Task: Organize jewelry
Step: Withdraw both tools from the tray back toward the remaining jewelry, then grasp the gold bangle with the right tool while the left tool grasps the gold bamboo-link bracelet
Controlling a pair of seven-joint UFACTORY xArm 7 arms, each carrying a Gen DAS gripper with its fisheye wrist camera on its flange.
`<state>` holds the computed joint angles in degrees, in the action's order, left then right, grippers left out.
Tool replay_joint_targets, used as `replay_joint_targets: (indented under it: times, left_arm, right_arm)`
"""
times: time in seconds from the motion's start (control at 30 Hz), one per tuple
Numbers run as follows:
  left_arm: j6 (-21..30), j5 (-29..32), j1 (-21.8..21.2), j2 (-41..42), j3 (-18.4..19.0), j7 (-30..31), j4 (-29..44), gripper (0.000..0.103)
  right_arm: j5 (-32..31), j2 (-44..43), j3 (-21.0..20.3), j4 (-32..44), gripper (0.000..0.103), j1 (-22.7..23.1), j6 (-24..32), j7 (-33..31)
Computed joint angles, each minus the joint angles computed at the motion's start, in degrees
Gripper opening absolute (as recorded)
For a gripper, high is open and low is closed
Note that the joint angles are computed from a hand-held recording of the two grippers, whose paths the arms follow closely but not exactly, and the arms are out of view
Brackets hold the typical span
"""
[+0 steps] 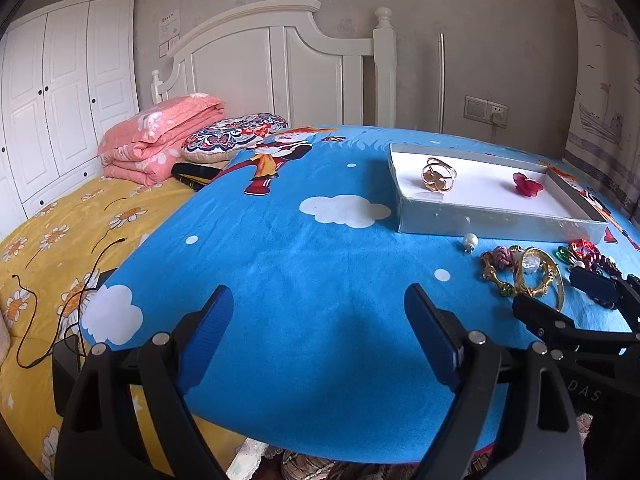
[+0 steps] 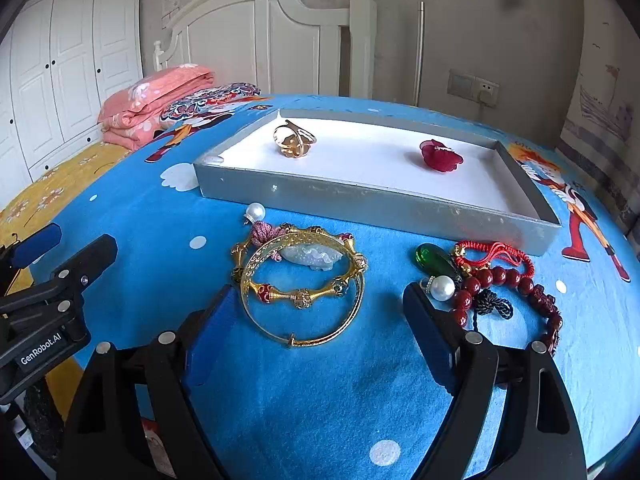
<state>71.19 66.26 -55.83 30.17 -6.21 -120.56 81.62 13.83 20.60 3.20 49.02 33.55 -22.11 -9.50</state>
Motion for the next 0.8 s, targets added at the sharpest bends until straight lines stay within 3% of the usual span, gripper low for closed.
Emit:
replay_joint_targets:
  times: [0.03, 0.1, 0.17, 0.47, 0.8]
  left_arm:
    - [0.0, 0.1, 0.0, 0.3, 0.0, 0.3, 0.3, 0.085]
    - [-0.2, 0.1, -0.2, 0.8, 0.0, 0.8, 1.0, 0.085]
    - [-0.1, 0.1, -0.4, 1.3, 0.2, 1.4, 1.7, 0.085]
    - [-3.7, 0.2, -0.4, 3.8, 1.2, 4.7, 6.0, 0.085]
    - [-7.6, -4.4, -2.0, 13.2, 5.7, 15.0, 21.7, 0.082]
  right_arm:
    - [0.0, 0.0, 0.0, 0.0, 0.076, 0.0, -0.1, -0.1]
    - [-0.9, 0.2, 0.5, 0.1, 0.057, -0.6, -0.6, -0.1]
    - [0.4, 0.1, -0.7, -0.1, 0.057, 1.1, -1.3, -1.7]
    - [-2.8, -3.8, 2.6, -6.7, 0.057, -5.0, -9.4, -0.6]
    - [-6.3, -6.8, 3.7, -10.8, 0.057, -12.4, -12.9, 3.5]
